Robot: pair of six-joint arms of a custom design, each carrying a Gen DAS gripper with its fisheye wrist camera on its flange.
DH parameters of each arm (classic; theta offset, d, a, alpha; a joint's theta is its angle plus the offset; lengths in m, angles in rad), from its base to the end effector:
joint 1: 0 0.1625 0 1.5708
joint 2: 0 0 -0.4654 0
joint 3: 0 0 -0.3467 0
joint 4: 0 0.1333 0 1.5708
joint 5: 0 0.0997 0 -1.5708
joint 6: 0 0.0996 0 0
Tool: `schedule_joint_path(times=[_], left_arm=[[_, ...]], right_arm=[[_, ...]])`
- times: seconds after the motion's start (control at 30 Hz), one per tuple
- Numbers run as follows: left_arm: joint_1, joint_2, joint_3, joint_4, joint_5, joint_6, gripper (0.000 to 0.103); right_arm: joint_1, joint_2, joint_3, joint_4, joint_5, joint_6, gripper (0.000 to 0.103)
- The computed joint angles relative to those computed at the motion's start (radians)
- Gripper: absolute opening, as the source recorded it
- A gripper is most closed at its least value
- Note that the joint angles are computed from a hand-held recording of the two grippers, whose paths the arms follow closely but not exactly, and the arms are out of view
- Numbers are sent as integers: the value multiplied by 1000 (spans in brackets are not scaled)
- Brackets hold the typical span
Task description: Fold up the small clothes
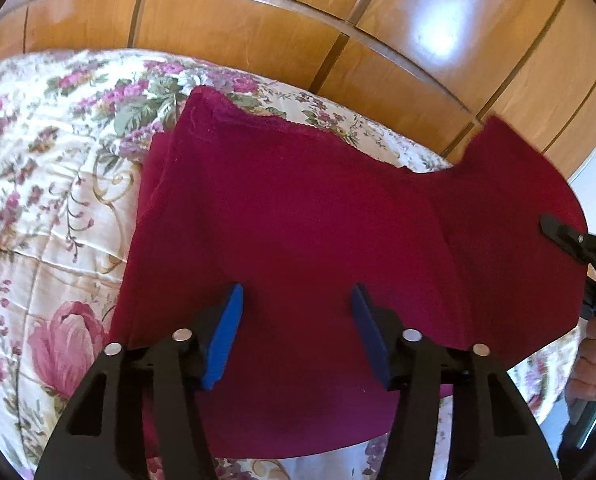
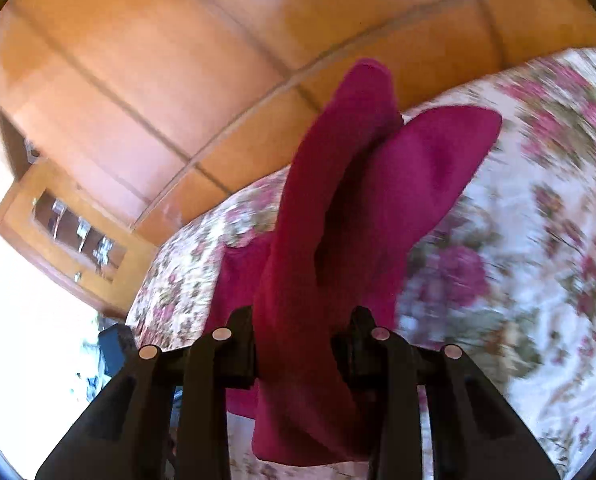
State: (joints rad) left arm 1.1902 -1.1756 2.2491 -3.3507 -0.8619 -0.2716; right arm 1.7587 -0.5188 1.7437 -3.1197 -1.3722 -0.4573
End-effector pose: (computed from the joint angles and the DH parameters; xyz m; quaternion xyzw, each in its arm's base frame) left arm 0.0096 -0.5095 0.2945 -0.0719 0.8852 -0.4116 0.2046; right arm 0.2712 -0.6073 0.0063 -0.3265 0.9263 -0.1722 0.0754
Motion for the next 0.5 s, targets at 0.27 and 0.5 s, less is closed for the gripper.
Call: schedule_joint_path(times=[0.27, 0.5], left_arm=[[42, -31, 8, -30, -118, -1, 50], [45, -154, 79, -98, -138, -73, 50]], right_arm=[[139, 126, -93, 72, -126, -71, 28], [210, 233, -122, 38, -282, -174, 29]])
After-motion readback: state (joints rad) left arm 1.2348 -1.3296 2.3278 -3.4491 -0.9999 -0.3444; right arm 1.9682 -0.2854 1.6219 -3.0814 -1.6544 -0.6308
